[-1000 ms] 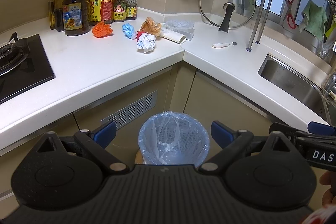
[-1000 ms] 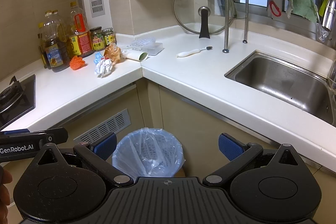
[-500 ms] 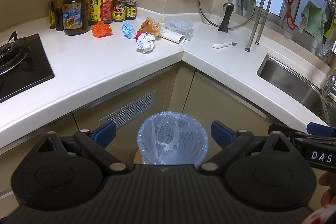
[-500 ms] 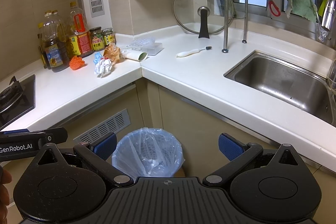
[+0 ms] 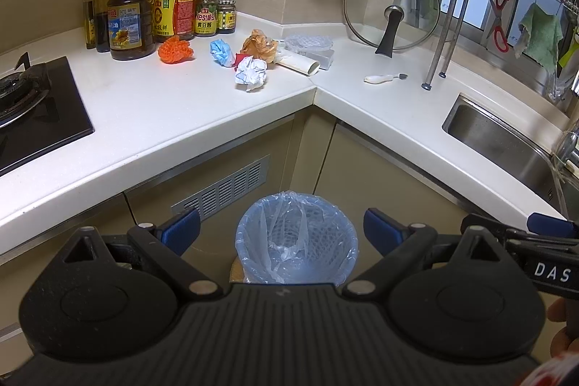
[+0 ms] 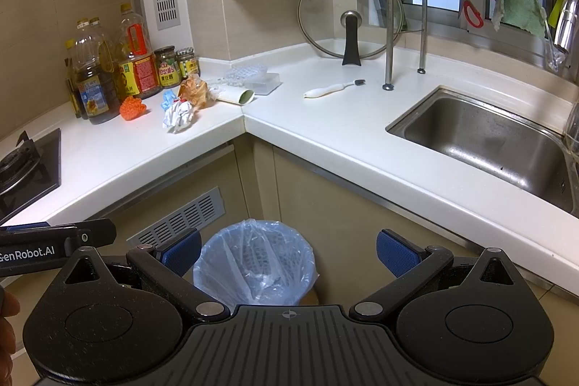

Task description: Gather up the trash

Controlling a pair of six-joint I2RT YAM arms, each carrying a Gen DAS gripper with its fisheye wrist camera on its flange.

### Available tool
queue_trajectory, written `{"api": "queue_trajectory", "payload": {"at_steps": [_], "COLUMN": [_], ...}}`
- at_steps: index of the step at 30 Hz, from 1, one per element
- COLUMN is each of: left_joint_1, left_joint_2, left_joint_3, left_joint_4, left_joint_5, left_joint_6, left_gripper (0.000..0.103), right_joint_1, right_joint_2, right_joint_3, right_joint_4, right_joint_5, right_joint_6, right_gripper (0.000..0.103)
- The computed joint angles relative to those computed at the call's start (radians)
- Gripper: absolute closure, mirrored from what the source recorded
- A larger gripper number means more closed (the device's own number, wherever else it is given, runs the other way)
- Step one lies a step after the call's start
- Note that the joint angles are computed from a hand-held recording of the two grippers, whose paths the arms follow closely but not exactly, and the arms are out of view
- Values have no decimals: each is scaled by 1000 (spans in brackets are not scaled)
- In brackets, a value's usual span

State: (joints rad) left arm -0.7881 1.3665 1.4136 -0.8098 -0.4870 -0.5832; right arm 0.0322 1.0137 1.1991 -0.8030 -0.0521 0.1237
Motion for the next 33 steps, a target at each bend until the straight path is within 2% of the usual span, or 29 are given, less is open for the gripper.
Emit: {"api": "queue_trajectory", "payload": {"at_steps": [7, 14, 26, 33], "left_joint_1": [11, 69, 292, 368], "left_joint_2": [-8, -18, 1, 109], "left_joint_3": [-4, -4, 25, 115], "left_joint_4": [15, 40, 130, 192], "left_joint_5": [10, 68, 265, 321], "left_joint_6": [6, 33, 173, 215], "left_gripper": [7, 7, 7, 7], "right_joint_1": [-4, 18, 128, 82], "right_joint_2": [-2, 20, 154, 295], "right_joint_3": [-6, 15, 110, 203], "right_joint_4": [6, 16, 117, 192], "right_joint_5": [-4, 17, 130, 75], "right_joint_6": [1, 30, 128, 108], "right_gripper": [1, 1, 1, 1]}}
